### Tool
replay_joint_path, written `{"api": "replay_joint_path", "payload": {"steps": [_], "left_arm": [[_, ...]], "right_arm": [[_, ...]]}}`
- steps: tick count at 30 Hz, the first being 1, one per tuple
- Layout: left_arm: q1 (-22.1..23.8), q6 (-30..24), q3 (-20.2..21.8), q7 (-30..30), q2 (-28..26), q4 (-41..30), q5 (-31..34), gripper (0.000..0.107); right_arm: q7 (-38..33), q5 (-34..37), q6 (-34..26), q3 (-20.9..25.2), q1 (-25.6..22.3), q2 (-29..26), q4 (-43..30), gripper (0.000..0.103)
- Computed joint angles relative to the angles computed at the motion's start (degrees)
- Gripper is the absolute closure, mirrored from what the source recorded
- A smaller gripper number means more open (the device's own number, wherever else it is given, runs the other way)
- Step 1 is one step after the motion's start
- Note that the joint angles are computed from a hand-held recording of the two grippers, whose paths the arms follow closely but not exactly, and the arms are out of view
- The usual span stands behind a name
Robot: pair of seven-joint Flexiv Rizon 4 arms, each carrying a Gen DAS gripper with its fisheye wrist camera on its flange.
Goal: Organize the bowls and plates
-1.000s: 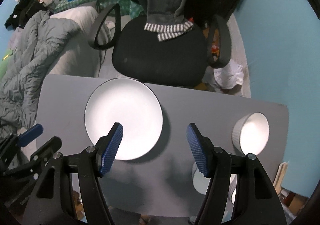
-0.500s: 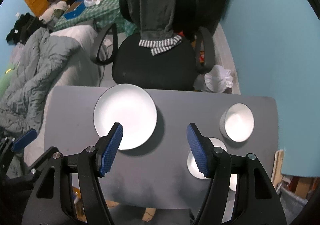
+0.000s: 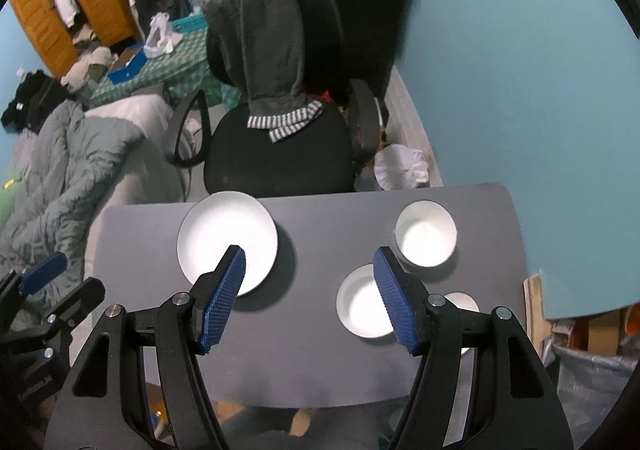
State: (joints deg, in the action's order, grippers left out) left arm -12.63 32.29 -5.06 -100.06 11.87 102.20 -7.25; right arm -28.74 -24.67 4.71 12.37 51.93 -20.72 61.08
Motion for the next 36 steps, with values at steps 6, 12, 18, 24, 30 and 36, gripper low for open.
{"api": "replay_joint_path", "payload": {"steps": [6,12,18,24,30,36], "left_arm": [[-1.0,0.0,-0.4,2.1,-1.3,-0.8,-1.4,0.031],[-2.3,0.0,-1.0,4.1,-3.0,-2.0,-3.5,0.031],[-3.7,-0.6,-2.0,5.9,-5.0,-4.5,-3.8,0.031],[-5.1,-2.6,-3.0,6.4,-8.0,-7.6,-4.2,0.031],[-6.8,-3.4,-3.8,6.2,-10.9,-9.9,-4.2,0.031],[-8.1,-4.9,-4.5,5.1,-14.3,-13.0,-3.6,0.031]], "right_arm": [[4.4,0.0,-0.2,0.7,-0.8,3.5,4.0,0.037],[8.9,-0.4,-1.7,1.9,-2.2,6.8,7.7,0.037],[12.7,0.4,-2.0,3.4,-4.3,10.1,11.3,0.037],[14.8,2.3,-1.3,4.6,-6.9,13.0,14.6,0.037],[16.1,4.6,-0.9,5.5,-9.3,15.4,17.4,0.037],[15.2,6.7,-0.8,5.8,-11.5,17.0,19.7,0.037]]}}
